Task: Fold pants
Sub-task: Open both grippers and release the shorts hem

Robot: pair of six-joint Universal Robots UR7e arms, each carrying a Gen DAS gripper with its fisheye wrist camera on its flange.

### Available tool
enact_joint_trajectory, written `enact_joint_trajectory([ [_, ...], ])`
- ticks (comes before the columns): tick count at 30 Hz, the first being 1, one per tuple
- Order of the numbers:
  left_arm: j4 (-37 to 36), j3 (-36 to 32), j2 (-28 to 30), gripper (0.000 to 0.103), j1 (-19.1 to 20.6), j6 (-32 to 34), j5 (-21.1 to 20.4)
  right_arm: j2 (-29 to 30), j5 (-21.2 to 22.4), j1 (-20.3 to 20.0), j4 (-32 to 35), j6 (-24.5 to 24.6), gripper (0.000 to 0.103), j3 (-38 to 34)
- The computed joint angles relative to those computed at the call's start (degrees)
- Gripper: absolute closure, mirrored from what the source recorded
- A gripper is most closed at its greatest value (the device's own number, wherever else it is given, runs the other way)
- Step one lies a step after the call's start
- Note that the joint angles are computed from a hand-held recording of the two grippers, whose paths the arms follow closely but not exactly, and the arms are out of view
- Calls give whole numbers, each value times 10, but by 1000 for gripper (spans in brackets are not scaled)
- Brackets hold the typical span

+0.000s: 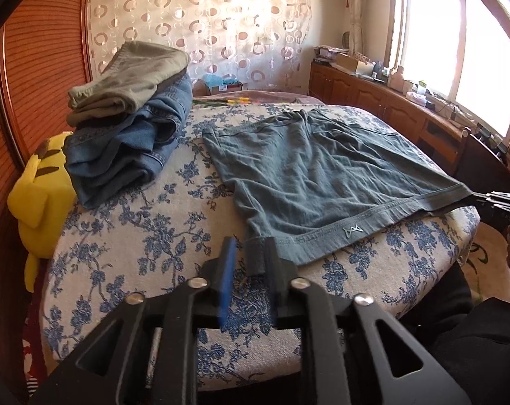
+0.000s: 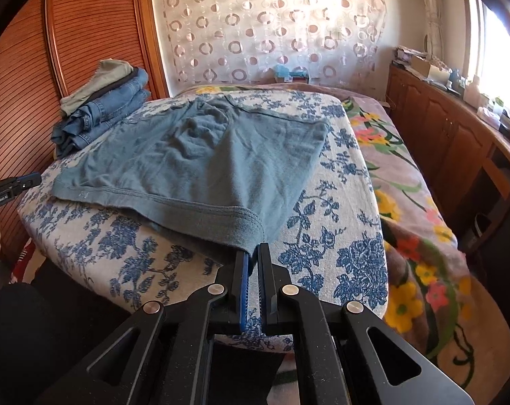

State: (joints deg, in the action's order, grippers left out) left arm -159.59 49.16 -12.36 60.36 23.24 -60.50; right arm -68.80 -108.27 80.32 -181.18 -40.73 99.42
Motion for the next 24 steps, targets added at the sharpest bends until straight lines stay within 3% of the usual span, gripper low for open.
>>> enact_joint_trajectory([
  [1,1,-2,1,74,0,0,0,-2,2,1,-3,-2,98,3],
  [3,5,-9,5,58,0,1,-2,-8,6,2,-7,-4,98,9],
  [7,14,-30,16,51,-1,3,-3,-18,11,6,-16,-8,97,21],
  [9,22,-45,23,30,-1,4,-8,-20,6,8,-23,-8,97,24],
  [11,35,-64,32,23,0,2,-20,-20,11,7,-26,-5,96,23],
  [17,66,-123,66,23,-1,5,-16,4,0,6,-34,5,67,3],
  [24,108,-164,90,23,1,2,-14,23,-4,-3,-19,27,65,-21],
])
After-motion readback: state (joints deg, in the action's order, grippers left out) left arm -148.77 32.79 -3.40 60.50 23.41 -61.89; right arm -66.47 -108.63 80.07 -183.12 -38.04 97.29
